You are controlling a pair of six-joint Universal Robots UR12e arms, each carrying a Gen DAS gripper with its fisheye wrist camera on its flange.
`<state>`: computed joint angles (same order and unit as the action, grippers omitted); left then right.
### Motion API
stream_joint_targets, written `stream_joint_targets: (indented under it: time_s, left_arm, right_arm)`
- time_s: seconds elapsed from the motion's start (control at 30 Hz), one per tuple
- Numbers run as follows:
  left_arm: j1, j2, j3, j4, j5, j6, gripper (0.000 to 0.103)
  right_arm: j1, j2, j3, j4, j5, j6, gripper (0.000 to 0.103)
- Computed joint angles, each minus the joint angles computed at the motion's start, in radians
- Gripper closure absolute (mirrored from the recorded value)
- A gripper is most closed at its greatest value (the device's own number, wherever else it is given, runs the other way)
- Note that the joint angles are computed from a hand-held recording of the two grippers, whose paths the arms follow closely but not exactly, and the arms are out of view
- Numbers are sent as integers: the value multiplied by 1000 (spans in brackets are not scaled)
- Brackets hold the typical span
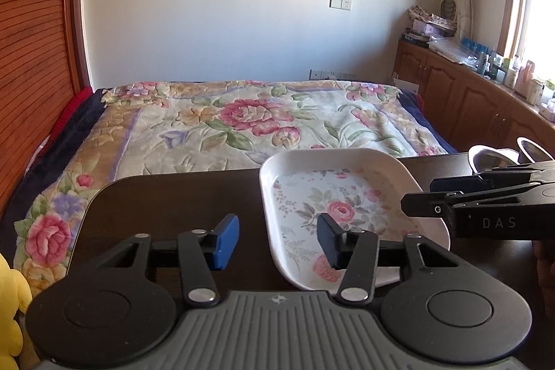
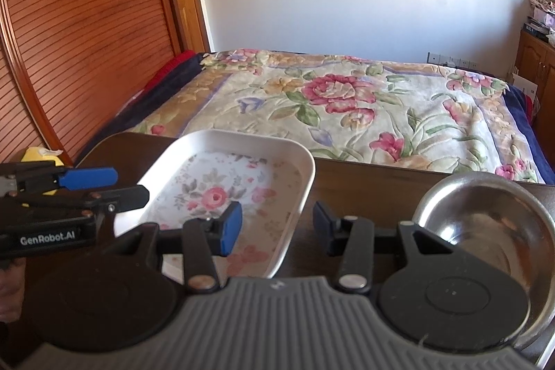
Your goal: Organize plates and bowls
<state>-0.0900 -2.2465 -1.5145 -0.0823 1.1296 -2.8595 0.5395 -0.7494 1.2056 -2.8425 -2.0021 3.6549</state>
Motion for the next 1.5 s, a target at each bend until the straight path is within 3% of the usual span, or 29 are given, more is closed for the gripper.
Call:
stream_joint_targets:
  time_s: [0.37, 0.57, 0.8, 1.5]
  left_arm:
    - [-5, -14, 30, -66, 13, 10, 72]
    - [-3, -16, 36, -94, 5, 17, 84]
    - [4, 14, 13, -121, -2, 16, 87]
    - [37, 230, -325, 97, -76, 28, 87]
  right_arm:
    - [-10, 2, -2, 38, 27, 32, 67]
    - [-11, 4, -6, 44, 43, 26, 82]
    - [-14, -13, 18, 26, 68, 38, 89]
    - [66, -144, 244, -172, 2, -9, 89]
